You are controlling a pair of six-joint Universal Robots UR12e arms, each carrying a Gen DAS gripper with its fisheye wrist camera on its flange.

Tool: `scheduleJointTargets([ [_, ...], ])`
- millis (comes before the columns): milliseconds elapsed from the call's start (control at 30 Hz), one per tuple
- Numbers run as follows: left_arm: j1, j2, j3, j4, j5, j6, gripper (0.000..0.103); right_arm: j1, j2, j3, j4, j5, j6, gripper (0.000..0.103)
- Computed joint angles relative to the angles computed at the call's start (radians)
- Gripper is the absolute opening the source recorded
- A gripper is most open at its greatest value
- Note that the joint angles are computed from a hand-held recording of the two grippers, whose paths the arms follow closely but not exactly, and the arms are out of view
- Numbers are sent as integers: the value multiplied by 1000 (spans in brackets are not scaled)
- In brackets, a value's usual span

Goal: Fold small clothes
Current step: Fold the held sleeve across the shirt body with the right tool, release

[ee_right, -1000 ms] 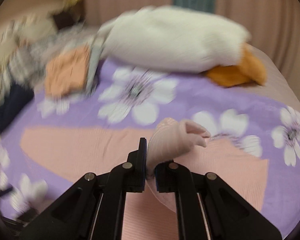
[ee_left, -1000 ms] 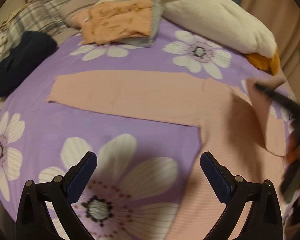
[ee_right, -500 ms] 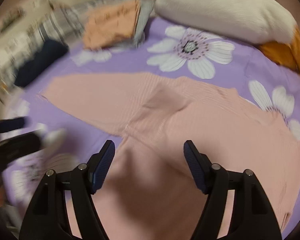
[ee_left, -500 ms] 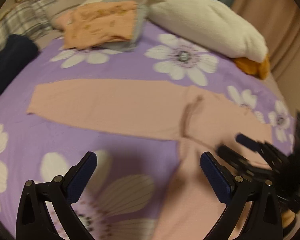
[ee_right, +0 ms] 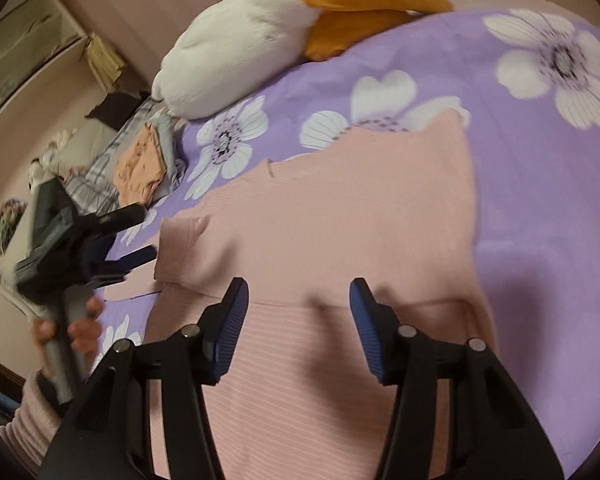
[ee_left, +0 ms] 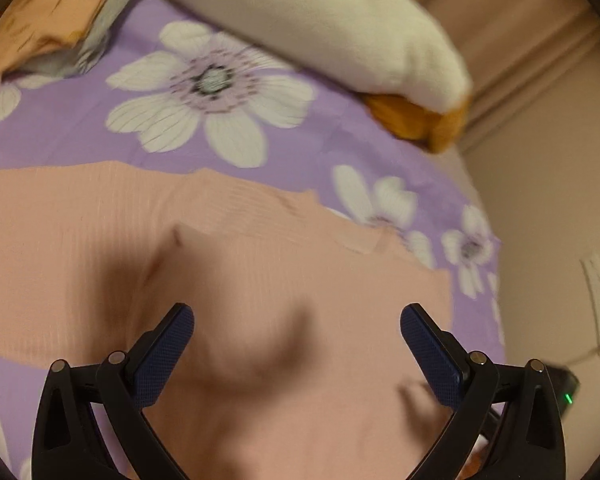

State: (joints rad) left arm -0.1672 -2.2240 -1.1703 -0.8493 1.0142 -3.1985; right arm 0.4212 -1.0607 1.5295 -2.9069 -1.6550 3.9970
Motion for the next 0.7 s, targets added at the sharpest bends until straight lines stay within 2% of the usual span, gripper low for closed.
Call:
scheduleJointTargets([
  [100, 7, -24, 25, -22, 67, -52, 102, -3, -14, 30, -21, -3, 25, 54],
  [200, 32, -15, 1, 0, 66, -94, 102, -5, -33, 62, -43, -15, 31, 54],
  [267, 52, 9, -34, 36, 48, -106, 102, -6, -45, 81, -52, -23, 31, 54],
  [367, 74, 52, -86, 79, 81, -104, 102, 1, -48, 86, -73, -26, 37, 54],
  [433, 99, 85, -133, 115, 76, -120, 102, 9, -48, 86, -90, -25, 33, 54],
  [533, 144, 121, -198, 182, 41, -194, 102, 24, -49, 82, -95, -29, 23, 54],
  [700, 201, 152, -265, 237, 48, -293, 102, 49, -40, 59, -75, -20, 2, 55],
])
